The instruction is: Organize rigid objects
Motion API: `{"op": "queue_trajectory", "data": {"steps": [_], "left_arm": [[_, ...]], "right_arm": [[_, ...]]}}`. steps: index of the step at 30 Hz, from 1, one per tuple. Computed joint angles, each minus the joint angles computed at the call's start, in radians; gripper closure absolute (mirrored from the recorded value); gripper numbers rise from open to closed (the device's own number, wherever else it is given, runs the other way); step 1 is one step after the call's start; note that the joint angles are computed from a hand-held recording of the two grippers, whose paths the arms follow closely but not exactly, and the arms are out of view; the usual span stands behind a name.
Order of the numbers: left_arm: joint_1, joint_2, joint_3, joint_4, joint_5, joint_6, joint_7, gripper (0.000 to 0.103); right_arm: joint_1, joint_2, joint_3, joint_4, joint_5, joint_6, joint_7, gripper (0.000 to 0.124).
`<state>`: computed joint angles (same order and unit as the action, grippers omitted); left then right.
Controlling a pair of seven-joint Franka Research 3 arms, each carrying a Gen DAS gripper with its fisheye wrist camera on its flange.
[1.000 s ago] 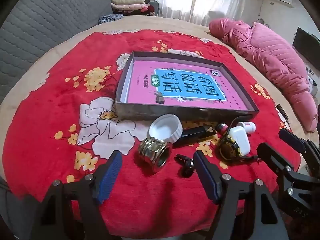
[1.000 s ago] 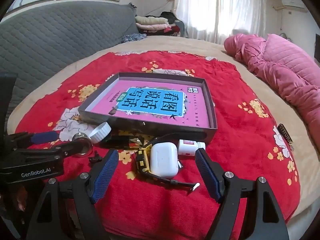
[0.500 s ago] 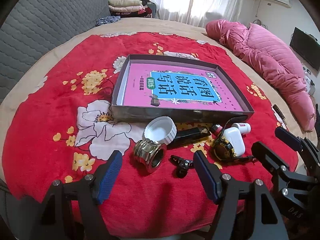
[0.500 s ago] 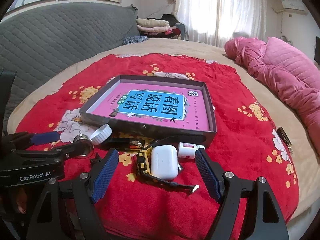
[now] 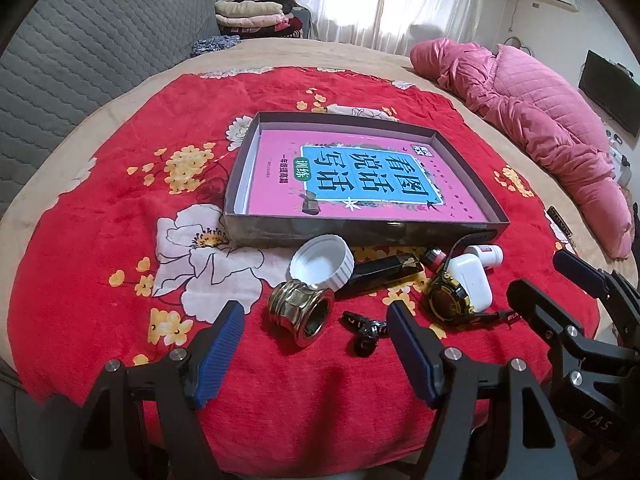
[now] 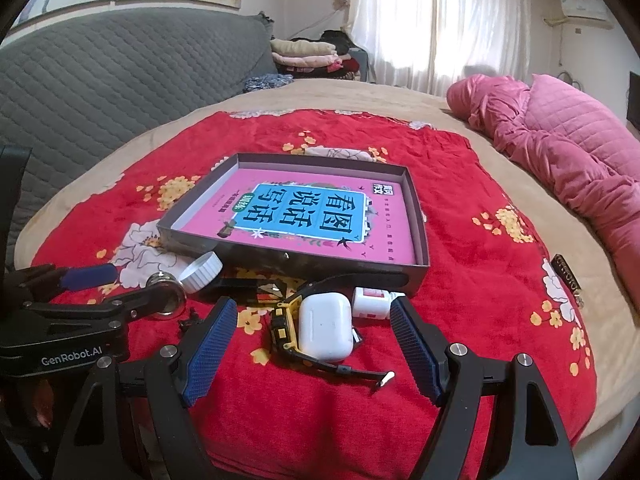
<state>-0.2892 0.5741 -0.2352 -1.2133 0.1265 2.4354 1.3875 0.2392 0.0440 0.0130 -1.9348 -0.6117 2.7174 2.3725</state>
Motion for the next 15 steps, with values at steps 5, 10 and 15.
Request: {"op": "queue_trajectory", "data": {"steps": [5, 10, 15], "left_arm": [[-0.003, -0.005, 0.003, -0.007, 0.008, 0.008, 0.0, 0.03], [-0.006, -0.005, 0.006, -0.005, 0.015, 0.009, -0.003, 0.03], [-0.005, -0.008, 0.006, -0.012, 0.02, 0.017, -0.005, 0.03]], "right_arm": [[0.0, 0.0, 0.0, 0.0, -0.001, 0.0, 0.001, 0.044], [0.001, 0.0, 0.0, 0.001, -0.006, 0.0, 0.006, 0.044], [0.0, -0.001, -0.001, -0.001, -0.008, 0.001, 0.006, 0.044]]}}
